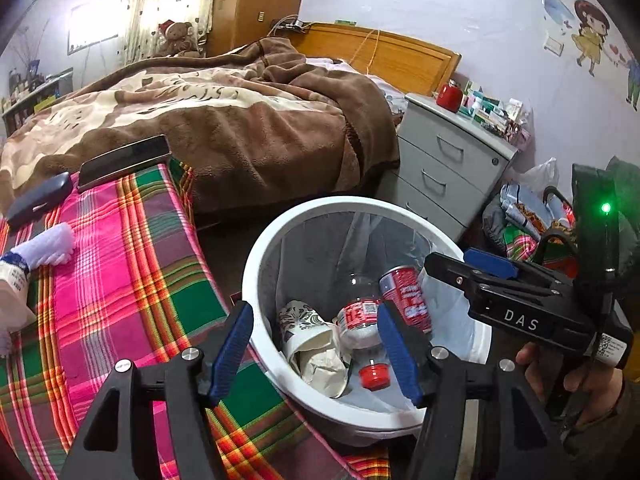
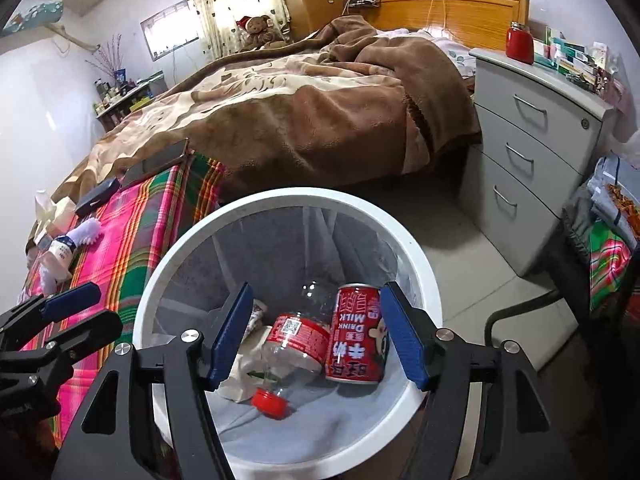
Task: Collect trash
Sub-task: 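Carry the milk can and paper cup over the white bin and release both inside, then move both open tools back over the remaining trash on the cloth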
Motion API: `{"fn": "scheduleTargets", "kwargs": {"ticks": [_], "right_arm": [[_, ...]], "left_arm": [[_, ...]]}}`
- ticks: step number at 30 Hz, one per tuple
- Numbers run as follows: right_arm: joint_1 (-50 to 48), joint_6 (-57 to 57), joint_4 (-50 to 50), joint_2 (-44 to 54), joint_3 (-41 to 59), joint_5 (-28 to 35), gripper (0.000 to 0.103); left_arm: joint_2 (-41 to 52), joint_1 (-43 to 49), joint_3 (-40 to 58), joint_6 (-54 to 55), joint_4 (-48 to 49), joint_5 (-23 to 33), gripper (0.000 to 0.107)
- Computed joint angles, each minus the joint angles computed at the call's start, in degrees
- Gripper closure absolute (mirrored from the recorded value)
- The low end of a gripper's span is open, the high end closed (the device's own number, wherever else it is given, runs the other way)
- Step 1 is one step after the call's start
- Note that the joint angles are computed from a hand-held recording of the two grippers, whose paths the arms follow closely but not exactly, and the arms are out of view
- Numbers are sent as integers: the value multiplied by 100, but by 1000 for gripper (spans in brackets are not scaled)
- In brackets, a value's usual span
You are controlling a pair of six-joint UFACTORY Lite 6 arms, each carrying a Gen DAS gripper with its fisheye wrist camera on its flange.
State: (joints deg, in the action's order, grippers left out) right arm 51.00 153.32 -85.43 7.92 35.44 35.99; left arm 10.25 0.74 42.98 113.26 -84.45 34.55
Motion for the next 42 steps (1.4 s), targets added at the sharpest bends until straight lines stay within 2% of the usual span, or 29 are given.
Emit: {"fn": "scheduleTargets", "kwargs": {"ticks": [8,22,34,42], "right_arm": [[185,8,49,132,255,103,35],[522,-392,171,747,1227,297,35],[637,-1035,230,1612,2497,202,35],[623,-1572,229,2339,3554,-32,35]], "left_arm": [[-177,492,-149,97,122,69,43],[-337,1806,-80,146,561,565,43],[86,2998,588,193,819,884,43],[838,3709,1532,-27,1050,1025,43]]}}
